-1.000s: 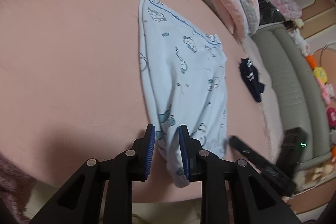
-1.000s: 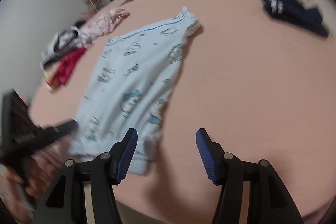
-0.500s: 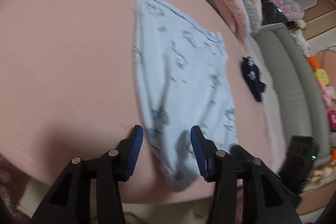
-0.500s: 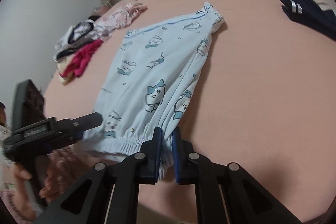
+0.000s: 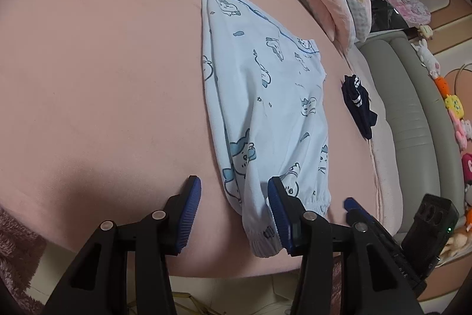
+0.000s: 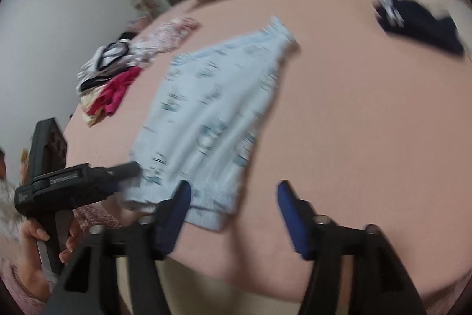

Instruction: Fold clothes

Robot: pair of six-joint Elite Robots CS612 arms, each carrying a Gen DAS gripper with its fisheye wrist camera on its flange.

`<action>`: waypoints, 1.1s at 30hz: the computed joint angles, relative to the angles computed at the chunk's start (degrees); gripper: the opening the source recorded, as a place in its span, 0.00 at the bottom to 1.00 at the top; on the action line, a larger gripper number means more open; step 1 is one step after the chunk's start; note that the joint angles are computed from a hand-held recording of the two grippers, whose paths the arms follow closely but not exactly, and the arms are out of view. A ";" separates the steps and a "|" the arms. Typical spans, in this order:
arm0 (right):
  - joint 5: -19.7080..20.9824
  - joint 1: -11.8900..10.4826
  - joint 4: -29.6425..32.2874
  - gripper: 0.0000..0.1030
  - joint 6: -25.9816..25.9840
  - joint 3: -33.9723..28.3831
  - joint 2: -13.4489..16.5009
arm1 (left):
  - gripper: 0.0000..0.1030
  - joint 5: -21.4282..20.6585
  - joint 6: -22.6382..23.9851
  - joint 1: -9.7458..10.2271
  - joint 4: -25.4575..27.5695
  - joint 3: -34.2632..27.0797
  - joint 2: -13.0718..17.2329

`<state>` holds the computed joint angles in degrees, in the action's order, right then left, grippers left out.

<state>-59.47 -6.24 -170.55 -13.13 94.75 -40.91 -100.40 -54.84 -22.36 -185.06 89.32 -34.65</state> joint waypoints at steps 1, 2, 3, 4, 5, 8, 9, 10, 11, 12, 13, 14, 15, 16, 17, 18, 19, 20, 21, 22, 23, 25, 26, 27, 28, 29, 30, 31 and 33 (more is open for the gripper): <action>-0.63 0.47 1.05 0.61 -0.80 -0.49 0.24 | 0.43 0.06 0.05 -0.02 0.07 -0.12 0.09; -1.50 0.95 2.29 0.61 -1.00 -1.29 0.73 | 0.43 0.17 0.18 -0.06 0.28 -0.30 0.20; -1.95 1.34 3.63 0.61 -0.54 -2.28 1.42 | 0.43 0.40 0.44 -0.14 0.39 -0.47 0.30; -1.68 1.56 5.18 0.61 0.88 -3.57 2.31 | 0.44 0.70 0.53 -0.18 0.36 -0.44 0.26; -1.20 1.71 6.82 0.61 2.39 -4.94 3.15 | 0.44 1.41 0.13 -0.27 0.02 -0.43 0.23; -0.37 1.88 7.74 0.57 3.78 -6.74 4.26 | 0.44 5.86 -1.69 -0.80 0.08 0.24 -0.31; -0.54 2.03 8.71 0.50 3.08 -6.96 4.15 | 0.44 5.33 -1.17 -0.78 0.52 0.00 -0.21; 0.22 2.01 9.34 0.25 2.28 -6.79 3.97 | 0.43 4.79 -0.62 -0.75 0.96 -0.24 -0.10; 1.38 1.92 10.05 0.22 1.38 -6.50 3.75 | 0.33 2.86 1.08 -0.62 1.33 -0.83 0.11; 2.31 1.80 10.35 0.20 0.85 -6.13 3.51 | 0.16 0.93 2.79 -0.50 1.77 -1.44 0.33; 3.46 1.54 10.52 0.16 1.32 -5.85 3.35 | 0.05 0.17 3.57 -0.55 2.61 -1.96 0.39; 5.39 1.06 11.13 0.13 2.64 -5.75 3.31 | 0.04 0.59 4.31 -0.72 2.99 -1.97 0.17; 7.44 0.45 11.43 0.12 4.28 -5.53 3.25 | 0.04 1.02 5.04 -0.90 3.37 -1.98 -0.05; 10.05 -0.30 11.74 0.11 6.23 -5.26 3.17 | 0.04 -0.08 5.48 -0.84 2.17 -1.69 -0.22; 12.87 -1.10 12.20 0.11 7.95 -4.87 2.98 | 0.04 -0.84 5.85 -0.83 0.78 -1.18 -0.49; 14.86 -1.69 12.50 0.11 8.78 -4.40 2.71 | 0.04 -0.97 6.79 -0.87 0.34 -0.56 -1.03; 16.72 -2.20 12.66 0.10 9.37 -3.89 2.38 | 0.04 -1.05 8.04 -0.98 0.95 -0.02 -1.66; 17.99 -2.58 13.40 0.10 9.54 -3.46 2.07 | 0.05 -1.90 8.53 -0.92 1.78 0.31 -2.02; 18.45 -2.77 15.03 0.10 9.04 -3.14 1.78 | 0.05 -2.76 9.03 -0.87 2.63 0.63 -2.38; 18.90 -2.97 16.67 0.10 8.53 -2.83 1.51 | 0.05 -4.21 9.49 -0.74 4.30 0.71 -2.52; 18.66 -3.01 18.80 0.10 8.09 -2.73 1.36 | 0.05 -5.60 10.26 -0.62 7.45 0.47 -2.54; 15.26 -2.59 23.11 0.12 8.39 -3.05 1.81 | 0.06 -9.00 10.82 -0.22 12.72 -0.15 -1.98; 13.37 -2.35 24.98 0.12 8.84 -3.27 2.15 | 0.07 -10.29 9.79 0.21 11.76 0.04 -1.86; 12.72 -2.30 25.56 0.13 9.62 -3.28 2.38 | 0.09 -11.23 7.96 0.62 9.50 0.63 -1.84; 12.89 -2.37 25.53 0.16 9.71 -3.23 2.10 | 0.12 -10.60 6.79 0.95 9.23 1.08 -2.38; 10.83 -2.16 24.23 0.19 9.08 -2.92 1.29 | 0.14 -8.58 6.66 1.02 8.40 1.68 -2.99; 7.24 -1.79 20.54 0.19 8.82 -2.14 0.28 | 0.15 -6.42 6.98 1.12 7.11 2.14 -3.47; 3.48 -1.38 15.83 0.22 8.81 -1.19 -0.61 | 0.15 -4.80 7.34 1.33 6.53 2.15 -3.71; -2.95 -0.65 5.99 0.31 9.42 0.21 -1.76 | 0.15 -3.13 9.45 1.56 9.39 0.60 -3.59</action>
